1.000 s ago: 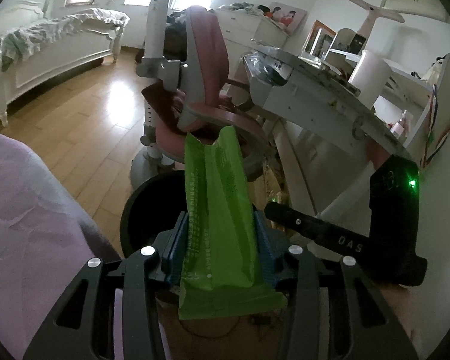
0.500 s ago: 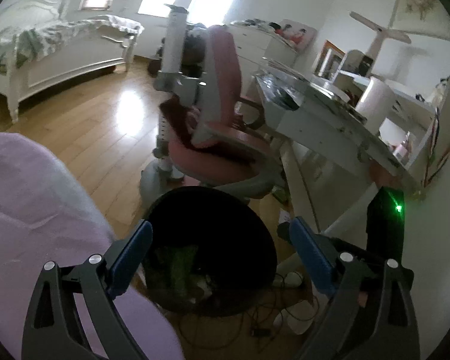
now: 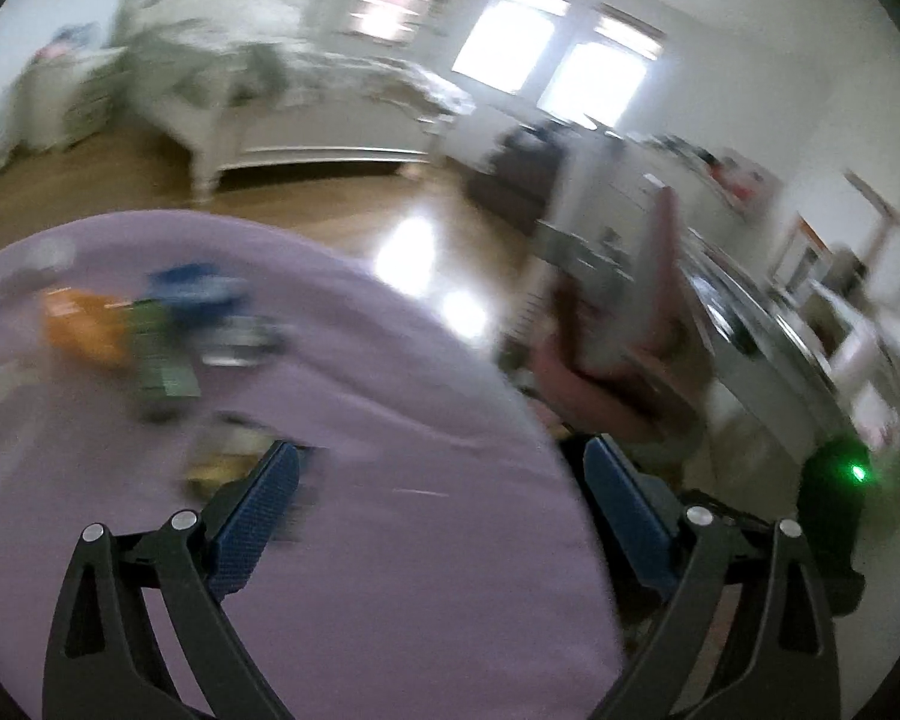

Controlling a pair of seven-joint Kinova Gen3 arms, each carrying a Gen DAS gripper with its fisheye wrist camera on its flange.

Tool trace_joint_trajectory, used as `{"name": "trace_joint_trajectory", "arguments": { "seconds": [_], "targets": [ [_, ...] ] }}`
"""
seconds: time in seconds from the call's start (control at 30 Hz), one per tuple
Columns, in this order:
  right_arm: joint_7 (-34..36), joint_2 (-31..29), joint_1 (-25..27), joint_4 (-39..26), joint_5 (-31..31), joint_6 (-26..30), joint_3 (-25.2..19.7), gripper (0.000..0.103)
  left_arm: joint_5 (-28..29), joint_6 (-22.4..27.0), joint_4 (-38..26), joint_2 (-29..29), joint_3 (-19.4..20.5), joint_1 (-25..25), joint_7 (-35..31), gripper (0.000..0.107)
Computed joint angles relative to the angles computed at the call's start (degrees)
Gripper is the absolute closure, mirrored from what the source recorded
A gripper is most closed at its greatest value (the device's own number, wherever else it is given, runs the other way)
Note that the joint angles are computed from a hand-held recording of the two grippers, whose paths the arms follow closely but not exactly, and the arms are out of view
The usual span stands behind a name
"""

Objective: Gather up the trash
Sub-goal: 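Grasp the orange bag with the left gripper while the right grasps the green Doublemint tin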

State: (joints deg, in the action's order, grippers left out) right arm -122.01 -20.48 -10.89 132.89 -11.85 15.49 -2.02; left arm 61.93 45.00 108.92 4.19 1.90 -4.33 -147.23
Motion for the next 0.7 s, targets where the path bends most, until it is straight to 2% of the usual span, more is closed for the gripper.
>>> {"name": "trace_joint_trajectory", "arguments": {
  "seconds": [0.1, 0.2, 0.33, 0.4, 0.5, 0.6, 0.67, 0.7],
  "targets": [
    [1.29, 5.04, -3.04, -4.71, 0.18, -0.77, -1.42, 0.026, 0.87, 1.62, -1.4, 2.38, -3.25, -4.59, 2.0, 0.013],
    [4.29, 10.55, -6.85, -10.46, -0.43, -0.65, -1.52, 0.026, -0.1, 4.57, -5.33, 6.74, -3.98, -8.75, 4.51, 0.013],
    [6.94, 18.65, -8.31, -19.26, 0.7, -0.07, -5.11, 0.026, -4.32, 5.01, -10.77, 11.79, -2.49, -11.37, 8.71, 0.015],
    [7.97, 23.27, -9.49, -24.2, 1.92, 1.18, -5.95, 0.026, -6.32, 5.1, -13.54, 14.17, -1.49, -12.17, 10.55, 0.022],
    [11.12, 29.87, -9.65, -31.51, 1.49, 4.0, -7.85, 0.033, -8.68, 5.89, -17.36, 17.57, 0.23, -13.68, 12.38, 0.03],
    [10.57, 35.01, -11.82, -37.75, 4.38, 7.15, -7.31, 0.035, -10.24, 5.14, -20.49, 19.96, 2.35, -14.21, 13.69, 0.03],
    [8.09, 37.63, -15.17, -41.38, 8.24, 9.81, -4.68, 0.036, -11.57, 4.55, -22.22, 21.04, 3.39, -14.28, 14.64, 0.032],
    [7.14, 38.56, -16.32, -42.73, 9.64, 10.65, -3.85, 0.036, -12.51, 4.15, -22.84, 21.43, 3.83, -14.05, 14.99, 0.04]
  ]
}}
